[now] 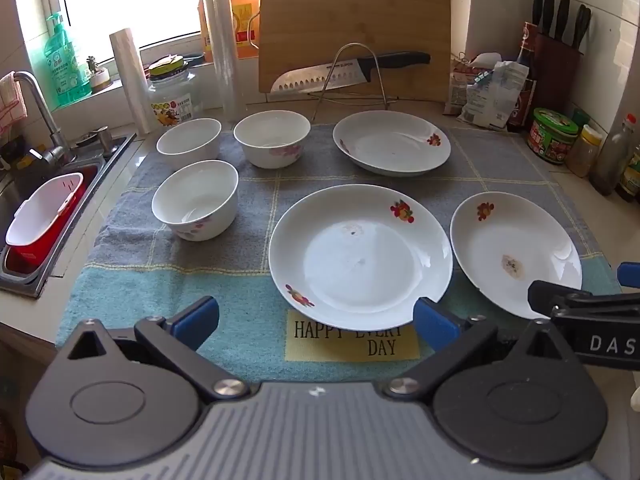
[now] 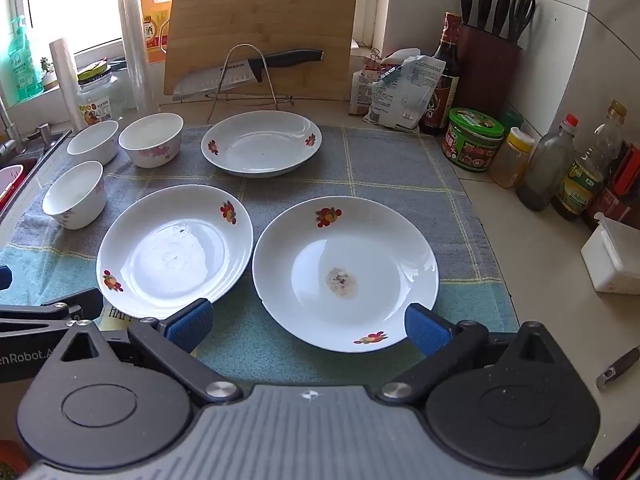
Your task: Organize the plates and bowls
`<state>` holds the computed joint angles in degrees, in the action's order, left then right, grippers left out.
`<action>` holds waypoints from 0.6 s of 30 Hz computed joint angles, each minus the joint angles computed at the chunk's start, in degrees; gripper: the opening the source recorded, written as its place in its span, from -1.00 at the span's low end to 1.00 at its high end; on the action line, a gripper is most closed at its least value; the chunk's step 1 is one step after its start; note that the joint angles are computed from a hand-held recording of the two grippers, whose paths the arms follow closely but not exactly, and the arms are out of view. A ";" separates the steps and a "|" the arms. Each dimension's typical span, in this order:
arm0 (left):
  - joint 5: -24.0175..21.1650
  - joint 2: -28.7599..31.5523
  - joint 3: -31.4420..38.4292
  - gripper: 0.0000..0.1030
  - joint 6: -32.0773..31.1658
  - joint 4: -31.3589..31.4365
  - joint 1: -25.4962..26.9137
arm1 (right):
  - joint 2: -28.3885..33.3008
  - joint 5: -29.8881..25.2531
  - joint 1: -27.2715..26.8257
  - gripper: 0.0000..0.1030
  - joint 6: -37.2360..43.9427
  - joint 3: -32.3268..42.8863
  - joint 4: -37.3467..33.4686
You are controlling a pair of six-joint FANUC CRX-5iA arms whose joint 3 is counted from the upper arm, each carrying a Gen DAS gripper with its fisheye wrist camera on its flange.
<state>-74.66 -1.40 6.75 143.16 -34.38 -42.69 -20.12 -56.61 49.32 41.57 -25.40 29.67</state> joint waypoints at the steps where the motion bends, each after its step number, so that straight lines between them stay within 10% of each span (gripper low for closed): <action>1: 0.04 -0.01 -0.01 0.99 0.02 0.00 -0.01 | -0.01 -0.03 0.09 1.00 -0.11 -0.05 0.12; 18: 0.30 -0.48 -0.07 0.99 -0.50 0.63 0.56 | -0.23 -1.05 1.06 1.00 -1.82 0.10 1.25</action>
<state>-74.36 -1.88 6.69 142.66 -33.75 -42.13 -20.35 -57.66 50.38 39.75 -25.29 30.92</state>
